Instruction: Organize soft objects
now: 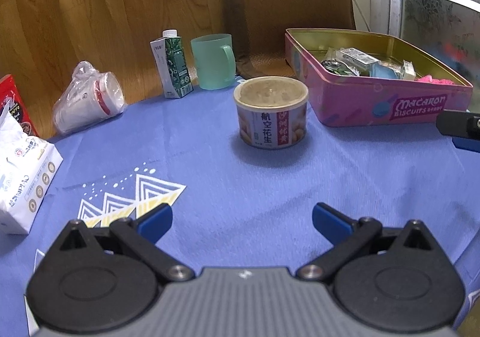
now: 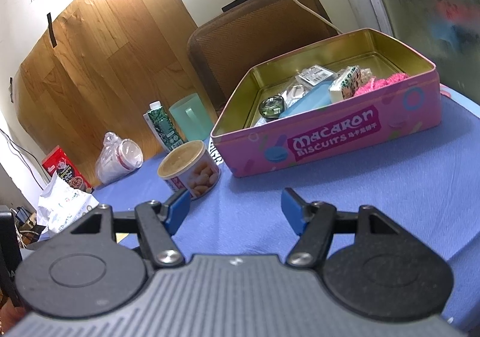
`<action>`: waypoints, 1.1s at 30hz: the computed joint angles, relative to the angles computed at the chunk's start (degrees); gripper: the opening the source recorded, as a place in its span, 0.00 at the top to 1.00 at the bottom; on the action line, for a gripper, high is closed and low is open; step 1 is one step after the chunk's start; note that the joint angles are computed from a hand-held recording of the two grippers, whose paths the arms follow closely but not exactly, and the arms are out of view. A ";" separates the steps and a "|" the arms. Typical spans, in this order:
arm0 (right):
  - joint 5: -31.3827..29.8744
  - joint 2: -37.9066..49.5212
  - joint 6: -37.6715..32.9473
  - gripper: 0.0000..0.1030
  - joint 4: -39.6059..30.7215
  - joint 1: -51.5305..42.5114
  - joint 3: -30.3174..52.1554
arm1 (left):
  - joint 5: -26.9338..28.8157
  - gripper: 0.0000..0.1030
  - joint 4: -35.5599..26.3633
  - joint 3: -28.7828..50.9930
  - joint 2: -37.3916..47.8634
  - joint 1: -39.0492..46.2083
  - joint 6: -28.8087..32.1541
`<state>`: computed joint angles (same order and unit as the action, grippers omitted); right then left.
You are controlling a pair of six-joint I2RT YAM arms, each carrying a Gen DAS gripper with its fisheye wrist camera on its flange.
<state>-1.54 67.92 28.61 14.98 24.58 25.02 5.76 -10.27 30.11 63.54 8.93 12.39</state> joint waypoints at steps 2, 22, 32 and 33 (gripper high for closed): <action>-0.13 0.09 -0.08 0.33 0.14 -0.11 -0.03 | -0.42 0.00 0.07 -0.16 -0.13 -0.44 0.10; -0.43 0.01 0.30 0.33 0.49 -0.76 -0.60 | -1.02 0.00 0.20 -0.38 0.18 -1.59 0.56; 0.20 -0.58 0.62 0.33 -0.05 -0.27 -0.36 | -1.03 0.00 0.09 -0.38 -0.28 -2.23 0.85; 0.27 -0.64 0.64 0.33 -0.10 -0.22 -0.33 | -1.03 0.00 0.03 -0.36 -0.35 -2.28 0.85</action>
<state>-1.27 67.28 29.25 14.88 24.36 24.69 4.73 -10.24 29.75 63.19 6.65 13.24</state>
